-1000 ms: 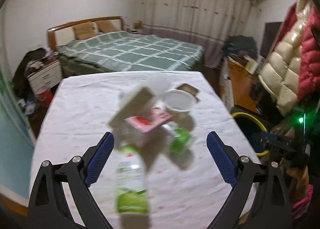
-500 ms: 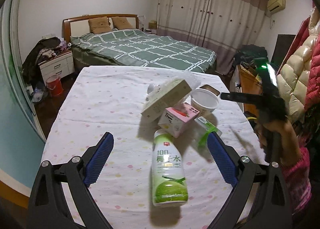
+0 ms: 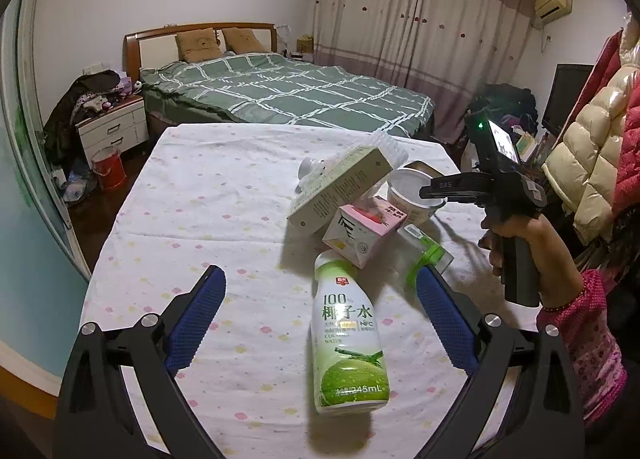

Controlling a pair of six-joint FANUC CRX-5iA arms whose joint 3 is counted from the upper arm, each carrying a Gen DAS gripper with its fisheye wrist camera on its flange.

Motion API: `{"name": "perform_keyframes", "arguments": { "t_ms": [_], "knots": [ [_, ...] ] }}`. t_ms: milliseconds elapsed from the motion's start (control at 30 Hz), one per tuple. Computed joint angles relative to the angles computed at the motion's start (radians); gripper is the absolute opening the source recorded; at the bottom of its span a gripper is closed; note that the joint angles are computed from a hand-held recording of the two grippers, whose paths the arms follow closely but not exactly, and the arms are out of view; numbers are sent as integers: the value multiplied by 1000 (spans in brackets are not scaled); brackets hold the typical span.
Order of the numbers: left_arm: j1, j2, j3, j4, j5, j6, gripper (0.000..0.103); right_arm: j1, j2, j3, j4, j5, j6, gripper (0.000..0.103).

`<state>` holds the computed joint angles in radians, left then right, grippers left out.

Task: Collect trash
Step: 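Grasp the white plastic bowl rim with the right gripper and drop it into the bin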

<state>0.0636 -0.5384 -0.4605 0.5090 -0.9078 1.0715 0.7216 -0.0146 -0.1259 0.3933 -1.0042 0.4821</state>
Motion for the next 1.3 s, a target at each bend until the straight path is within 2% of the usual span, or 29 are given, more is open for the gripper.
{"name": "perform_keyframes", "arguments": {
  "t_ms": [33,100,267,467,567,667,867,1033,1300],
  "knots": [
    [-1,-1,3,-2,-4,2,95,-5,-5,-3,-17,10,4,13],
    [-5,-1,3,-4,-2,4,95,-8,-19,-21,-16,28,-12,9],
    [-16,1,6,-9,2,9,95,-5,-88,-82,-1,63,-58,7],
    [-35,3,1,-10,10,12,95,20,-226,-197,91,59,-165,6],
    [-39,5,0,-6,8,11,95,31,-319,-273,154,23,-245,6],
    [-55,15,5,-13,11,20,95,26,-409,-344,203,-55,-315,7],
    [-104,42,24,-55,27,58,95,-37,-527,-439,168,-167,-336,7],
    [-139,60,46,-97,31,103,95,-104,-558,-500,113,-213,-301,7],
    [-199,81,78,-167,29,159,95,-177,-506,-550,48,-225,-249,9]
  ]
}}
